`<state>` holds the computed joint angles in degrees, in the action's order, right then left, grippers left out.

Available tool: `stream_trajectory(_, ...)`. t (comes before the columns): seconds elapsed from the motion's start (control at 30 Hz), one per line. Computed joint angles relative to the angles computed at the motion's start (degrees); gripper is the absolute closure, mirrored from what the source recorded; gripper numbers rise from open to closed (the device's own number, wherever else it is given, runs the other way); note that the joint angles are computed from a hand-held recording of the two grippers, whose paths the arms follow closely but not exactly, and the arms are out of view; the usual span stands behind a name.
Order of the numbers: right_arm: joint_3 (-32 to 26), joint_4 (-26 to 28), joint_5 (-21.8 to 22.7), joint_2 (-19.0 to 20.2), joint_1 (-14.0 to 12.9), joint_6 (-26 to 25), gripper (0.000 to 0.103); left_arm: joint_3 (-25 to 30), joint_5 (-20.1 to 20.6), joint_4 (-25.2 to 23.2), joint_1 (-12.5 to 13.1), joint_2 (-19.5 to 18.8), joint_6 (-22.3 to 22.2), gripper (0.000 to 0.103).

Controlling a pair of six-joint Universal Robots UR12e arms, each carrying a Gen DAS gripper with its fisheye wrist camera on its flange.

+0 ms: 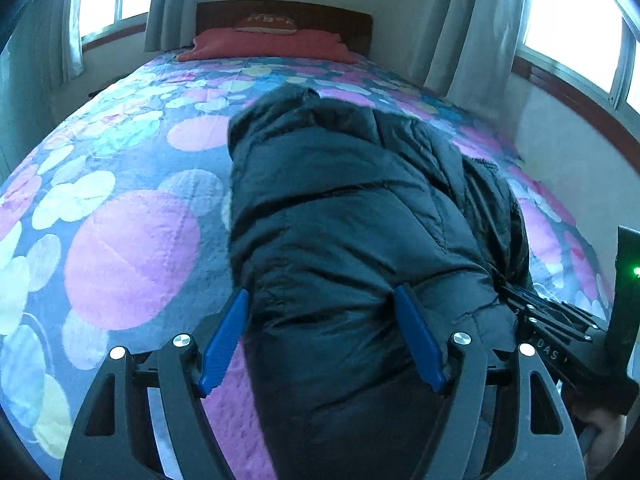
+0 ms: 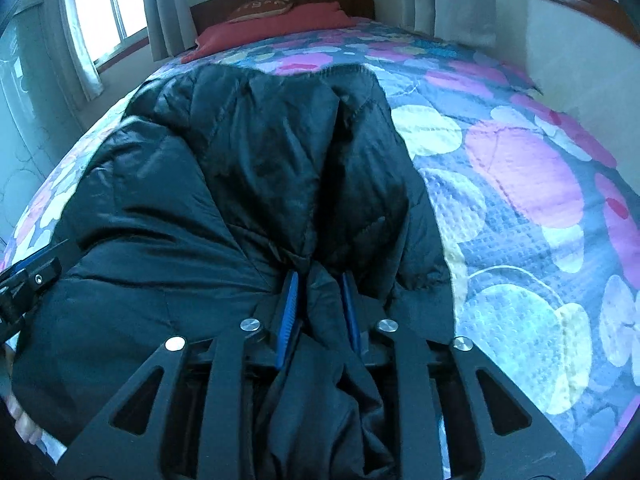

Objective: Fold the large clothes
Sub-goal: 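Press the folded jacket bundle with both open tools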

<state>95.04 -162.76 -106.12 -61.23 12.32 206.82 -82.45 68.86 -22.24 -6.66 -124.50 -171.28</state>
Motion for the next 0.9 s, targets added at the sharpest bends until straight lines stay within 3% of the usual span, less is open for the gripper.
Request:
stream_trajectory(0.1,-0.5,1.9,-1.6,-1.4,0.3,0.1,0.074,-0.9,-1.0,2.6,0.9,1.1,-1.1,0.03)
stream_trajectory(0.27,-4.0,-0.1,-5.1,-1.1,0.8,-3.7,0.074,1.8,-0.1,5.0,1.1,0.3,-3.8,0.03)
stream_trajectory(0.47,-10.5,1.2,-5.2,3.3,0.3,-8.7,0.074,7.3,1.8,0.3,-0.4,-2.9,-7.3,0.03)
stream_trajectory(0.6,-12.1,5.4,-6.5,5.2,-0.1,-8.2,0.074,9.8,3.1,-4.6,-1.5,-4.7,-6.5,0.03)
stream_trajectory(0.63,-12.3,6.6,-6.4,5.5,-0.3,-7.3,0.073,10.1,3.6,-5.2,-1.7,-5.0,-6.4,0.03)
stream_trajectory(0.7,-11.3,6.8,-4.7,5.7,-0.7,-6.1,0.063,10.2,4.7,-5.2,-2.2,-5.6,-6.6,0.028)
stream_trajectory(0.9,-10.0,3.2,-0.4,7.0,-2.0,-3.2,0.061,10.9,9.5,-3.2,-3.6,-7.2,-4.1,0.027)
